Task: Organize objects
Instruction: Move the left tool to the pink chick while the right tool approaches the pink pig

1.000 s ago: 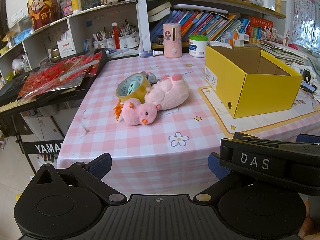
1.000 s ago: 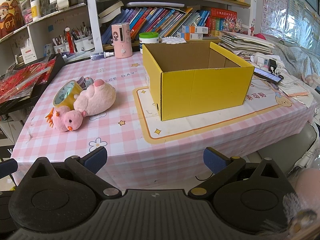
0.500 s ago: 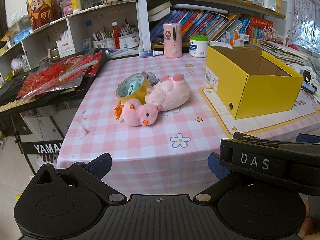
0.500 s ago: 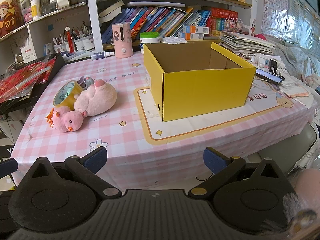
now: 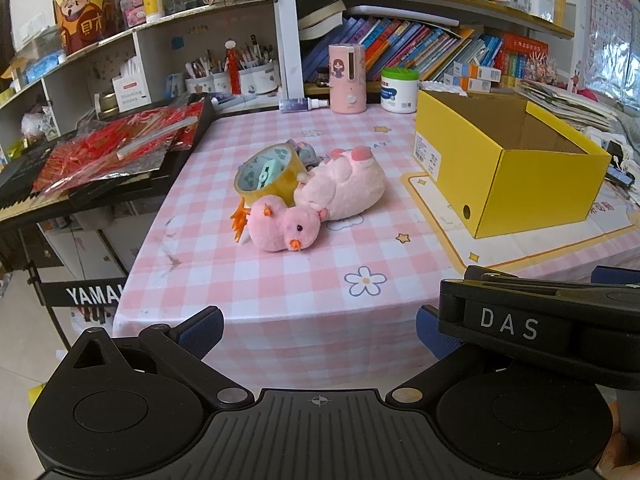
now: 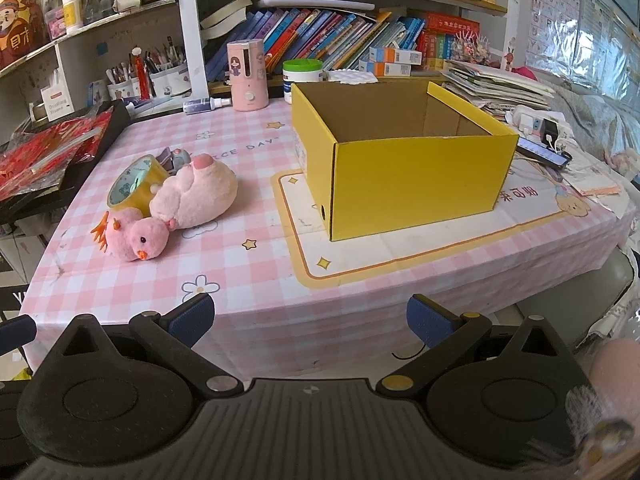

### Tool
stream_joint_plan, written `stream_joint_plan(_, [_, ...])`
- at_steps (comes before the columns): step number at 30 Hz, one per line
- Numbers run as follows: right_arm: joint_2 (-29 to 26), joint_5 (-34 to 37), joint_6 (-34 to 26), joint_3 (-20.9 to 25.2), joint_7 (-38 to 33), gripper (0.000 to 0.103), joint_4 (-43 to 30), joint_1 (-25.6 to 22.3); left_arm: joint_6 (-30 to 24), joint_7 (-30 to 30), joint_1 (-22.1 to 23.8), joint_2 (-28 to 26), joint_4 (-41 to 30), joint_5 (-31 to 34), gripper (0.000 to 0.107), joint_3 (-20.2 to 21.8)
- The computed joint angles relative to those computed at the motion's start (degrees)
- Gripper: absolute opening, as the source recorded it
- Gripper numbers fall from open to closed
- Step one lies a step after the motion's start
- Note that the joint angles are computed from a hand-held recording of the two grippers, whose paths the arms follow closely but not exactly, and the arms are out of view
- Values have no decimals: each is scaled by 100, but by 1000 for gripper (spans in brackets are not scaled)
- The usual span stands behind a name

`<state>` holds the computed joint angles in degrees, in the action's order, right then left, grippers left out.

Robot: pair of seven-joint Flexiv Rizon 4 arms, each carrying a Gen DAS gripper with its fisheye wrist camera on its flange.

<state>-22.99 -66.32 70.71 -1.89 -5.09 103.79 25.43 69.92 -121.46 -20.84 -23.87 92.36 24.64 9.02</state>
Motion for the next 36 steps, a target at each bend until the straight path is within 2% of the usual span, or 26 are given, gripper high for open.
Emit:
stream_joint_plan(9, [-116,368,38,44,-516,103,-158,30,-42,-91,56,-22,3,-59,103,8])
stream_joint_plan(20, [-474,887,650,-161,-1135,102,-539,149,-120,-384,99,-166,-189,-88,103,117])
stream_joint_plan(27, [-834,1689,905,-195,-1901,101,-996,234,-255,-529,158,-322,-416,-141,103,156])
stream_joint_plan(32, [-1126,2137,1230,-388,-2278,101,-1388,353,-289,-670,186,-479,-622,-158,103,220])
stream_joint_plan(36, [-1422,2563,1310,-172,-2921,100,-1836,221,-307,-751,238,-627,-790,-265,103,233])
